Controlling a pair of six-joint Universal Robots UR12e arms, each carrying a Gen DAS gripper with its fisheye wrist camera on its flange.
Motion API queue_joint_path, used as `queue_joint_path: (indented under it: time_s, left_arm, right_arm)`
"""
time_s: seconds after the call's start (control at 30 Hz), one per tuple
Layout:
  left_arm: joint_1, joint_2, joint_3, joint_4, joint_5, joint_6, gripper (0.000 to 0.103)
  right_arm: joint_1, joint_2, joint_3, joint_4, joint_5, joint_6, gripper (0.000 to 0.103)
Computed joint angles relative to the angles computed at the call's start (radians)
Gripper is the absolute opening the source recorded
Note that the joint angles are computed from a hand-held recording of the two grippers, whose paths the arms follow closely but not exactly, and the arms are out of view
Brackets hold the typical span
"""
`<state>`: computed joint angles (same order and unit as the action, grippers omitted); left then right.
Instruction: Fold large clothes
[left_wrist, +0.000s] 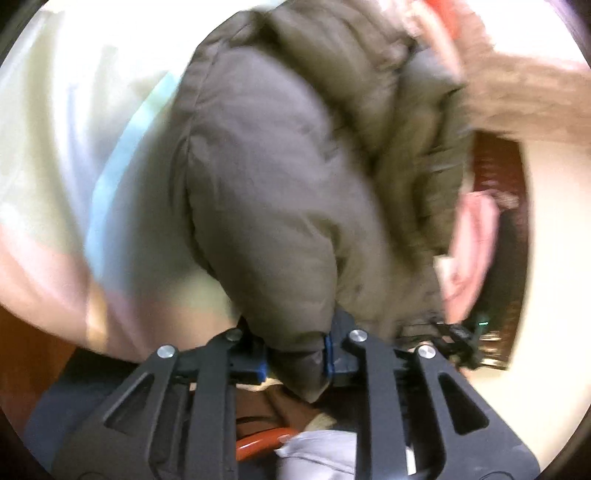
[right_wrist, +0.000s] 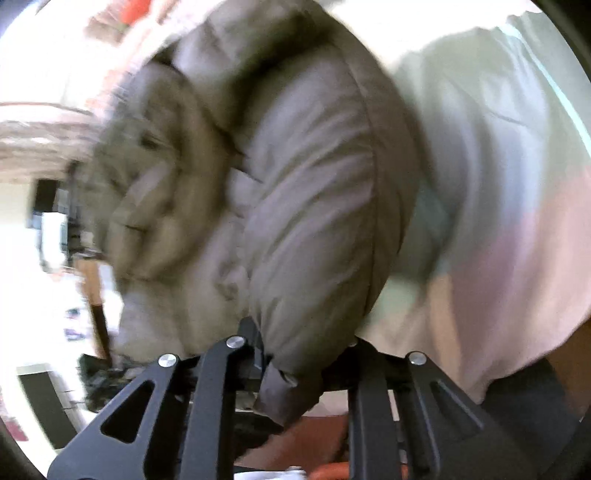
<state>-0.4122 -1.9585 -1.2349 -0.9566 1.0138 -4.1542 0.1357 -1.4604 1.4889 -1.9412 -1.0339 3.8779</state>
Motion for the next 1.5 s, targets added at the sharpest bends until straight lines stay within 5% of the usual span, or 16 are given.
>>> queue_joint_path:
  time_s: [0.23,0.37,0.53,0.63,0.8,0.93,1.1,1.3,1.37,1.4,1.47,1.5]
  left_arm:
    - [0.023,0.005,-0.059,0.414,-0.012,-0.154,0.021]
    - [0.026,-0.040,0.015,0.509,-0.006,-0.195,0.021]
    - [0.051,-0.125,0.169,0.590,0.052,-0.257,0.021]
    - [0.063,-0.180,0.274,0.551,0.126,-0.274,0.021]
    - [0.060,-0.298,0.482,0.380,0.249,-0.268,0.021]
    - [0.062,-0.390,0.644,0.198,0.305,-0.220,0.021]
    - [0.068,-0.401,0.612,0.209,0.336,-0.293,0.021]
    - [0.067,-0.408,0.596,0.209,0.366,-0.383,0.025]
    - [0.059,-0.422,0.654,0.158,0.426,-0.338,0.031]
    - [0.053,-0.426,0.679,0.133,0.459,-0.309,0.043]
    - [0.032,-0.432,0.734,0.096,0.591,-0.235,0.070]
    - [0.016,-0.433,0.759,0.091,0.694,-0.188,0.082]
  right_arm:
    - [-0.054,0.005,0.050,-0.446,0.161,0.202,0.017]
    - [-0.069,0.070,-0.003,-0.640,0.190,0.356,0.017]
    - [-0.102,0.156,-0.097,-0.774,0.192,0.491,0.017]
    - [-0.109,0.216,-0.168,-0.831,0.152,0.539,0.017]
    - [-0.100,0.327,-0.309,-0.809,0.047,0.475,0.017]
    - [-0.095,0.401,-0.345,-0.838,0.017,0.539,0.017]
    - [-0.096,0.473,-0.376,-0.852,0.033,0.637,0.025]
    - [-0.105,0.468,-0.338,-0.971,-0.006,0.710,0.060]
    - [-0.107,0.424,-0.298,-0.956,-0.116,0.689,0.088]
    - [-0.106,0.403,-0.296,-0.899,-0.177,0.652,0.095]
    - [-0.105,0.372,-0.301,-0.825,-0.229,0.568,0.099]
    - [-0.107,0.367,-0.320,-0.816,-0.193,0.508,0.099]
